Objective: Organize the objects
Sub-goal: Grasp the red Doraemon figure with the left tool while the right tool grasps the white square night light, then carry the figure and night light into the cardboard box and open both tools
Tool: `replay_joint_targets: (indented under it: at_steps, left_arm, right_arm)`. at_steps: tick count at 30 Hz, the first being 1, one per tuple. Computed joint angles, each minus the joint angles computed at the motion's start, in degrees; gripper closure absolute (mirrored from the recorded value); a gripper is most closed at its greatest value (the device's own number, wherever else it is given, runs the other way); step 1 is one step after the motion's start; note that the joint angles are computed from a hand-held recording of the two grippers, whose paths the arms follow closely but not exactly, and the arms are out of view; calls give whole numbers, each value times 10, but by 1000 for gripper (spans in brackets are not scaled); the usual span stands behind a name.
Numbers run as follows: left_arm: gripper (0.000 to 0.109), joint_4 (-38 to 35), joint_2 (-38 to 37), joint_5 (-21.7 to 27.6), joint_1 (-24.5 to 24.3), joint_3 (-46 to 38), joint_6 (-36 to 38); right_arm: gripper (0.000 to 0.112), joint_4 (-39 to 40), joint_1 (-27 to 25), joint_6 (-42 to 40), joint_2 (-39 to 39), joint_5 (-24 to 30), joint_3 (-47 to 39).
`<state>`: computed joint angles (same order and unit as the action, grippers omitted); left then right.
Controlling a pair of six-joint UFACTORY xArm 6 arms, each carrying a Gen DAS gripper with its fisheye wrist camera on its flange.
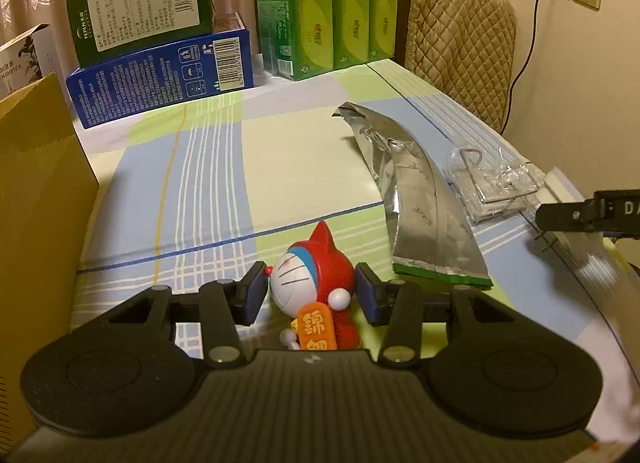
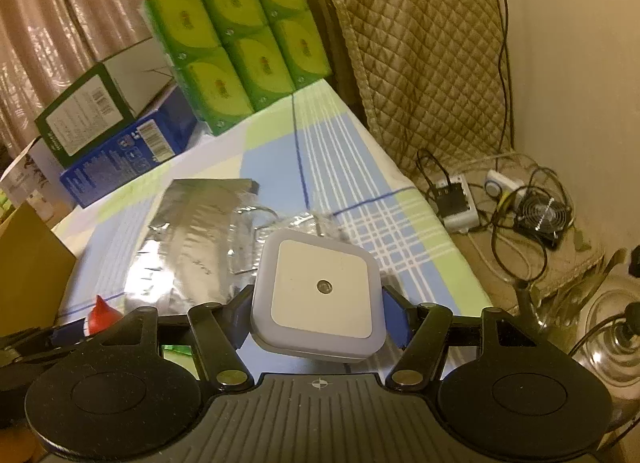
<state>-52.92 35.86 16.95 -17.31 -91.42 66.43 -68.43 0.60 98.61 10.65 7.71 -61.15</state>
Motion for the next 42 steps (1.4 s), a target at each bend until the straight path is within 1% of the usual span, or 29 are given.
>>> replay_joint_targets:
  at_steps: [3, 6, 10, 14, 27, 33, 42]
  left_arm:
    - [67, 15, -4, 0, 1, 5, -14]
    - [67, 12, -18, -6, 0, 21, -14]
    - [67, -9, -42, -2, 4, 44, 1]
    - [67, -35, -65, -5, 3, 69, 30]
    - [67, -99, -135, -5, 7, 134, 76]
    - [68, -126, -190, 4, 15, 177, 95]
    - [68, -122, -275, 27, 38, 226, 76]
  right_arm:
    - [50, -20, 7, 15, -15, 13, 6]
    - [50, -24, 13, 15, -27, 18, 14]
    - [50, -27, 27, 8, -45, 27, 25]
    - [50, -22, 37, 1, -64, 34, 38]
    - [50, 1, 69, -35, -123, 63, 59]
    - [50, 16, 91, -55, -151, 79, 64]
    - [50, 41, 131, -89, -186, 107, 65]
